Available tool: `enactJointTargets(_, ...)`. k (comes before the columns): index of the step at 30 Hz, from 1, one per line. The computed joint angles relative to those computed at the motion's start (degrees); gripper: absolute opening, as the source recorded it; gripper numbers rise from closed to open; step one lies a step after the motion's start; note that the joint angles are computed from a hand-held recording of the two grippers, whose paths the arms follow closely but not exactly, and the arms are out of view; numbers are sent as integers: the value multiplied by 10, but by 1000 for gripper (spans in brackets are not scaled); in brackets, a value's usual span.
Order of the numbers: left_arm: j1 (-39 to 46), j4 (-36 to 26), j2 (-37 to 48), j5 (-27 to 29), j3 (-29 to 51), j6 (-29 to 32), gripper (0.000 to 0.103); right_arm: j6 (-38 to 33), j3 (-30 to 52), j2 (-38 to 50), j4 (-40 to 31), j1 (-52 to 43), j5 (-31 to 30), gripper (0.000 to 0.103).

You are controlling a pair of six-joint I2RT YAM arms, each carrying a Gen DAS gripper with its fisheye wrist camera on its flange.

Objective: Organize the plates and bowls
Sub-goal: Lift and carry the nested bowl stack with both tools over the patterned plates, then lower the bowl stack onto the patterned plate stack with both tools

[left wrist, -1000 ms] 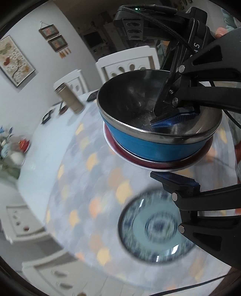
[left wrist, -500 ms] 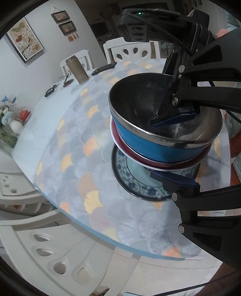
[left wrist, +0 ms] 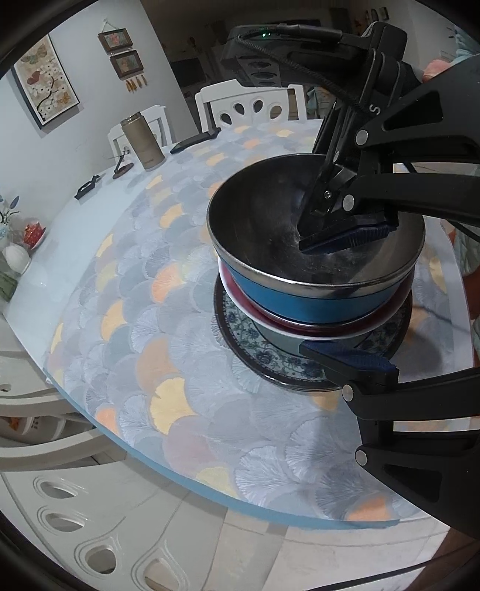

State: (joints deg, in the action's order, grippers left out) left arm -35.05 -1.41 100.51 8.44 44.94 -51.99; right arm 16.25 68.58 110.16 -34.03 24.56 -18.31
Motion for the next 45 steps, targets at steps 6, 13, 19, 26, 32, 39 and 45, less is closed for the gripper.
enactJointTargets(6, 10, 14, -36, 3, -25, 12, 44, 14, 3, -5, 10, -7, -1, 45)
enactJointTargets(13, 6, -36, -116, -50, -29, 59, 44, 23, -31, -77, 24, -12, 27, 48)
enactJointTargets(19, -19, -96, -163, -118, 9, 97, 46, 54, -80, -174, 28, 4, 69, 55)
enactJointTargets(26, -68, -140, -181, -188, 51, 116, 46, 72, -92, -245, -10, 61, 142, 57)
enactJointTargets(32, -90, -155, -176, -213, 62, 118, 46, 47, -105, -270, -28, 98, 216, 64)
enactJointTargets(39, -104, -148, -167, -208, 44, 89, 46, 55, -121, -271, -35, 91, 203, 64)
enactJointTargets(45, -110, -148, -162, -210, 38, 78, 46, 60, -128, -274, -36, 100, 210, 64)
